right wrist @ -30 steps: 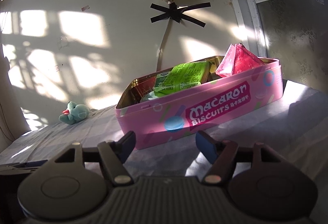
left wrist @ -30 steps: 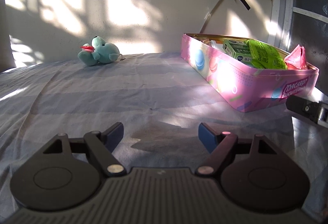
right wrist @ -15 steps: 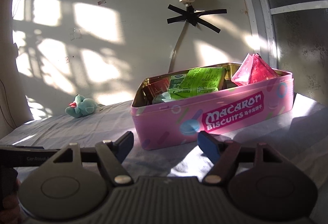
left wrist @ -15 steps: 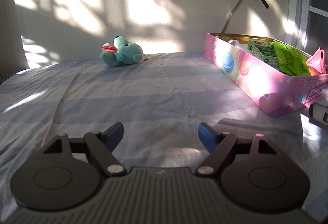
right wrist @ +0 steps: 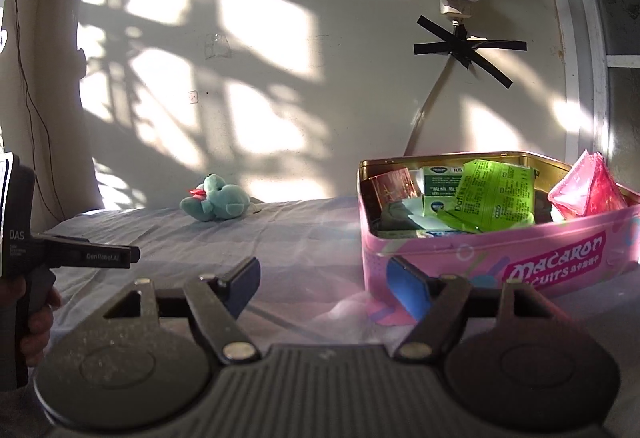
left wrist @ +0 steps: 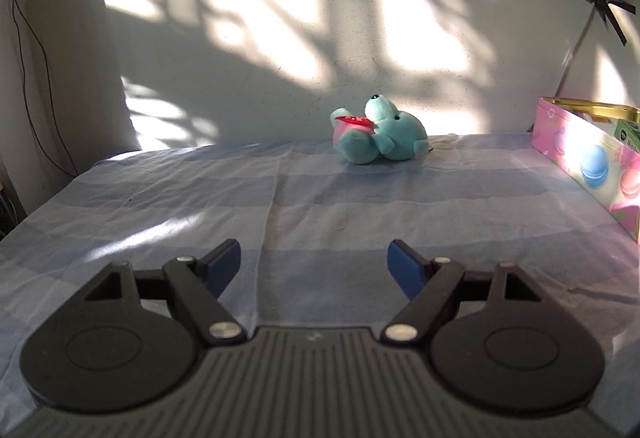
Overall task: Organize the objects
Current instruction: 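Close the right gripper on the teal plush toy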
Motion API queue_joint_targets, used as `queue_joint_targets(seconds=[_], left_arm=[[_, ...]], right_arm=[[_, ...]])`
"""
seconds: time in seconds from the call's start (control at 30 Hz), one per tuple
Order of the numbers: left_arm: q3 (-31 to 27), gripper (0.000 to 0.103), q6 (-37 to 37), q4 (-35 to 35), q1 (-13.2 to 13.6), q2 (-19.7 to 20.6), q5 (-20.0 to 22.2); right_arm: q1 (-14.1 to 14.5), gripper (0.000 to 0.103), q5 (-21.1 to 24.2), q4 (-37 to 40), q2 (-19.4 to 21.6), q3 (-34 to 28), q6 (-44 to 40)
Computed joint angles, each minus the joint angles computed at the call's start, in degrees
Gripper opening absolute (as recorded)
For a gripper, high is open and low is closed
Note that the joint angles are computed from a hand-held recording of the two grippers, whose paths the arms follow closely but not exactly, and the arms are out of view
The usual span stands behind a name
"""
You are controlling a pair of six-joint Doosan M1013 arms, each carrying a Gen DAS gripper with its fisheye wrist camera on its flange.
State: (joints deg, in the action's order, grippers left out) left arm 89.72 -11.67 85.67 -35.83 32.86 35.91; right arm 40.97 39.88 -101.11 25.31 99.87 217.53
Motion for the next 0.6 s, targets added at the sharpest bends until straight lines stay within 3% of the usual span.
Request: queue_joint_targets(seconds=[0.2, 0.3, 0.43, 0.6], left_arm=[[0.83, 0.082, -7.41, -2.88, 2.34, -0.52, -1.8], [1.24, 0.085, -11.57, -0.75, 2.2, -0.65, 1.84], [0.78, 0.087, -11.24, -4.7, 3.34, -0.64, -0.55], [-0.42, 0.088, -6.19, -11.21, 4.4, -0.14, -4.1]], right_arm=[[-1.54, 0.073, -6.81, -0.72, 4.24, -8.23, -9.17], [-2.81, 0.072, -11.67, 3.25, 7.51, -14.11, -17.01], [-4.72, 0.072, -16.24, 21.11, 13.02, -24.27, -35.92], [-6.69, 0.072, -12.98, 40.09, 19.94, -35.99, -53.96]])
